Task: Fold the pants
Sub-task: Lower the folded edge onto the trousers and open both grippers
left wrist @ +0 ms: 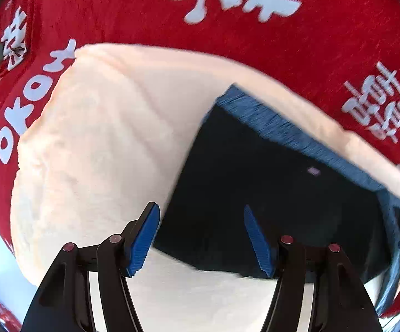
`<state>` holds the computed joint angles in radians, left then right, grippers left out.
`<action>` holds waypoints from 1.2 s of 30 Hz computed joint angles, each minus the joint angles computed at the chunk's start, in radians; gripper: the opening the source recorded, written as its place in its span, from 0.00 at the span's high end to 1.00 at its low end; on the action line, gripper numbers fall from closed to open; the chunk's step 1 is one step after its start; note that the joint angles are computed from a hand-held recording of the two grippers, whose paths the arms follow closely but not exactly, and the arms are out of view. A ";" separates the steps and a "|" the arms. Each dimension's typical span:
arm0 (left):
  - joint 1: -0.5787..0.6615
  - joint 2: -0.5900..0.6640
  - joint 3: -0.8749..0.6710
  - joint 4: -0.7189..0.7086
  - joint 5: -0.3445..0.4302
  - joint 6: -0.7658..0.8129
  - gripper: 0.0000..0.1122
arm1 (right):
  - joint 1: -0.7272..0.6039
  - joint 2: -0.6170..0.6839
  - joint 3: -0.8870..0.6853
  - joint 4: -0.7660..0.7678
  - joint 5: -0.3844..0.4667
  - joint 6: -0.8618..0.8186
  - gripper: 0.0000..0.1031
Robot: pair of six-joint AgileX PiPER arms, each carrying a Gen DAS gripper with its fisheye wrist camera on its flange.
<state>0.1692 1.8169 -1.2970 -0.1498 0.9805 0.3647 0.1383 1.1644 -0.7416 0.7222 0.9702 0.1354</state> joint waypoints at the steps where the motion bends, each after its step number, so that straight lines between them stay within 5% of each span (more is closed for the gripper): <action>1: 0.015 0.018 -0.006 -0.003 0.005 0.040 0.42 | 0.043 0.009 0.005 0.000 -0.027 0.021 0.61; 7: 0.069 0.066 -0.021 -0.117 0.045 0.238 0.43 | 0.263 0.091 -0.012 0.001 -0.162 0.143 0.61; 8: 0.075 0.059 -0.014 -0.141 0.055 0.273 0.54 | 0.299 0.126 -0.035 0.006 -0.180 0.151 0.61; 16: 0.138 0.072 0.001 -0.209 0.090 0.415 0.57 | 0.492 0.581 -0.469 0.051 -0.297 0.114 0.61; 21: 0.168 0.074 0.010 -0.236 0.107 0.480 0.59 | 0.545 0.933 -0.855 -0.008 -0.140 0.203 0.62; 29: 0.239 0.063 0.072 -0.295 0.090 0.545 0.59 | 0.597 0.921 -0.861 -0.020 -0.093 0.210 0.62; 33: 0.220 0.027 0.105 -0.280 0.047 0.544 0.59 | 0.551 0.903 -0.956 -0.166 -0.062 0.245 0.61; 36: 0.213 0.015 0.125 -0.280 0.020 0.542 0.59 | 0.503 0.969 -1.142 -0.275 0.016 0.252 0.46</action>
